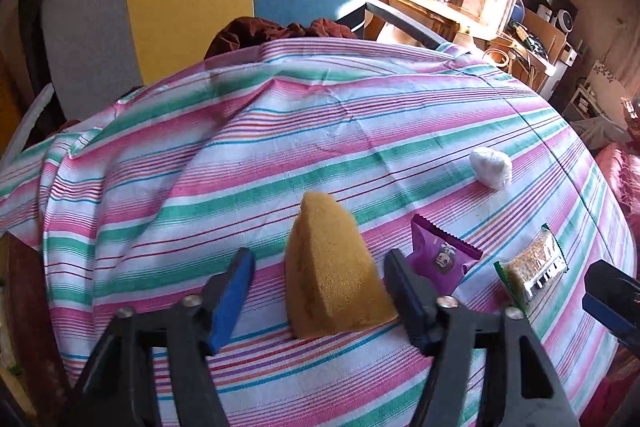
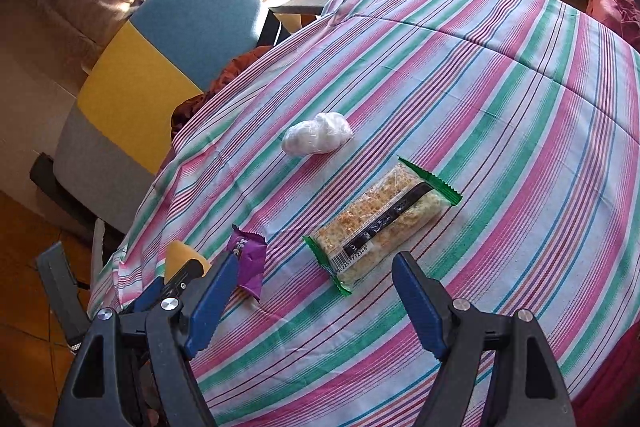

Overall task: Organize objects
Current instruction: 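Grasp the yellow sponge on the cloth with the left gripper, then lift the sponge with the left gripper while the right gripper grasps the purple packet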

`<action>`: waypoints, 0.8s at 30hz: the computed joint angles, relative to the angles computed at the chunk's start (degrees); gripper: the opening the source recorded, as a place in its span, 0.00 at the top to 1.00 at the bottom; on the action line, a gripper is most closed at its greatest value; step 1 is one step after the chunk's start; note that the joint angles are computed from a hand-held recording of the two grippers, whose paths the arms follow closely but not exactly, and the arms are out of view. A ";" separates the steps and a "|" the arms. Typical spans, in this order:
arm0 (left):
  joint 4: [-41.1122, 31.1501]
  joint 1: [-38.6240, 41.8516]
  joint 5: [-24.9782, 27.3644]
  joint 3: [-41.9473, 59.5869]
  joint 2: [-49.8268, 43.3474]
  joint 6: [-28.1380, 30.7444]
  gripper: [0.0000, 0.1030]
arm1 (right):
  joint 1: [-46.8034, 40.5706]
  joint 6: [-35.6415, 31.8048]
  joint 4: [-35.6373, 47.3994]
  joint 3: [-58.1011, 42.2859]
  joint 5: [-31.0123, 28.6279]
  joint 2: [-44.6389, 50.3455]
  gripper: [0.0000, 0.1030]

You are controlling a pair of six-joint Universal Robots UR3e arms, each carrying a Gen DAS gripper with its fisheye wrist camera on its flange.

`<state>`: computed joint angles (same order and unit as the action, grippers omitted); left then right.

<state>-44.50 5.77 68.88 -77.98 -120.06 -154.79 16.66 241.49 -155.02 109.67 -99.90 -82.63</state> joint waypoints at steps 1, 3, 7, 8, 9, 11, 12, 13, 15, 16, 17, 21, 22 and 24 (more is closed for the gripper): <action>-2.20 0.79 -1.77 0.57 -0.46 0.93 0.62 | -0.09 -0.26 0.30 -0.28 0.14 0.21 0.22; 0.34 2.23 -3.66 -3.71 1.87 2.06 0.66 | -0.18 -0.69 0.27 -0.58 0.56 0.58 0.22; 1.40 6.47 -6.98 -11.52 7.99 5.40 0.69 | 0.11 -2.62 1.09 -2.51 1.59 1.99 0.22; 1.21 7.62 -7.31 -13.41 9.65 6.55 0.69 | 0.19 -3.17 1.36 -3.12 2.11 2.49 0.22; 1.42 8.78 -7.63 -15.57 11.37 7.48 0.69 | 0.26 -3.90 1.65 -3.83 2.62 3.06 0.23; 1.60 11.53 -8.43 -20.24 15.33 9.64 0.69 | 0.56 -5.59 2.55 -5.59 3.55 4.36 0.27; 1.40 13.02 -8.98 -22.32 17.16 10.86 0.69 | 0.63 -6.33 2.98 -6.36 4.21 4.97 0.30; 0.58 14.68 -9.78 -24.26 19.19 12.39 0.69 | 0.72 -6.88 3.30 -6.98 4.75 5.51 0.31; -0.63 18.01 -11.32 -28.30 23.44 15.96 0.69 | 0.85 -7.71 4.32 -8.03 5.39 6.28 0.38; -0.93 19.47 -11.83 -30.35 25.63 17.62 0.69 | 0.82 -7.97 4.95 -8.55 5.83 6.68 0.39; -2.20 21.10 -12.65 -31.89 27.75 19.53 0.69 | 0.69 -8.12 5.45 -8.94 6.49 7.06 0.40; -9.88 27.71 -16.24 -36.48 36.15 28.09 0.69 | 0.29 -8.80 6.89 -10.18 8.40 8.46 0.48; -12.43 29.56 -17.24 -37.29 38.20 30.47 0.69 | 0.46 -9.02 7.70 -10.87 8.29 8.89 0.49; -18.06 32.94 -18.78 -37.82 41.54 34.50 0.69 | 0.86 -9.46 9.20 -12.51 7.94 9.98 0.53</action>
